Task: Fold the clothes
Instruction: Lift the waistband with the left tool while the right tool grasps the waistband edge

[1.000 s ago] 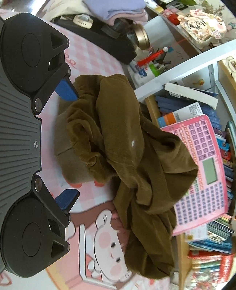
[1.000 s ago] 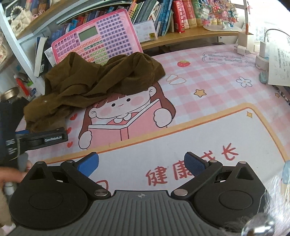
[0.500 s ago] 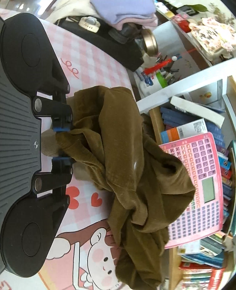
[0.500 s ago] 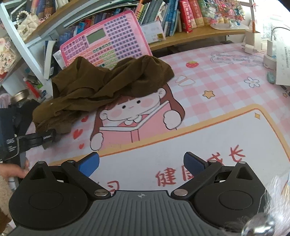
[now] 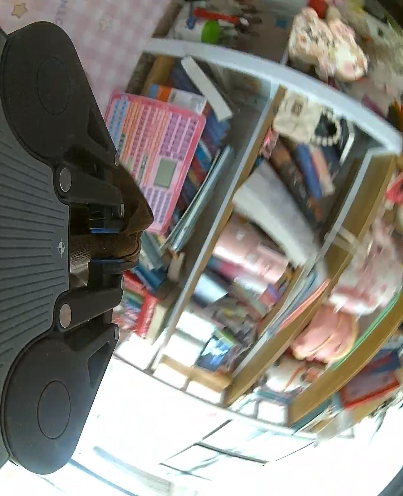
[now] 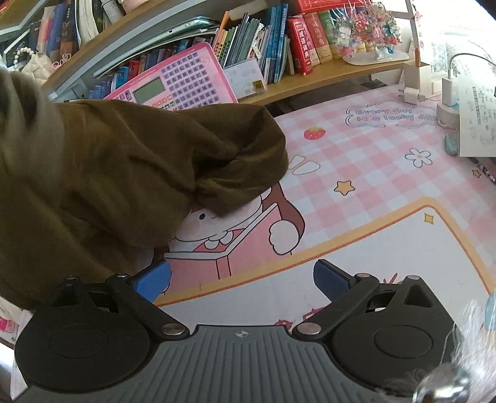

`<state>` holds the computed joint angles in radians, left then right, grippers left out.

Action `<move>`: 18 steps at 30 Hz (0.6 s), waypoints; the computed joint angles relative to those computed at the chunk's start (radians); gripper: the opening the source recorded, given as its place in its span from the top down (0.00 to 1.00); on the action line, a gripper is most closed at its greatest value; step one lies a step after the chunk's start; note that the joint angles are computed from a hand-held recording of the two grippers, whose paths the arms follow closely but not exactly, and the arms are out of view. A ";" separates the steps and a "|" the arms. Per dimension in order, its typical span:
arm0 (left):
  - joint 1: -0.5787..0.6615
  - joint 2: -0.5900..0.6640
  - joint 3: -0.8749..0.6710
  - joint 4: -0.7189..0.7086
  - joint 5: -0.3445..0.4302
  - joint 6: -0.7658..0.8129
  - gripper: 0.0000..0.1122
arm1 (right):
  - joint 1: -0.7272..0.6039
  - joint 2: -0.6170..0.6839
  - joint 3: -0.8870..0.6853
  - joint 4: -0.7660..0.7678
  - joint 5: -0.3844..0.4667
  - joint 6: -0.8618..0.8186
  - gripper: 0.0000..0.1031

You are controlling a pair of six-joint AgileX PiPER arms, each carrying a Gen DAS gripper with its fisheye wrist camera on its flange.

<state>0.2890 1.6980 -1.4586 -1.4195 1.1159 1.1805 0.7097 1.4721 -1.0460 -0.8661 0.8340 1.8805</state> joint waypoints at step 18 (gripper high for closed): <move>-0.054 0.100 -0.007 0.494 -0.196 -0.321 0.82 | 0.037 0.030 -0.048 0.047 -0.115 -0.177 0.02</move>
<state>0.2352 1.7979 -1.4658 -0.9259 0.9197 0.8594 0.7470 1.5026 -1.0937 -0.8193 0.7191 1.7037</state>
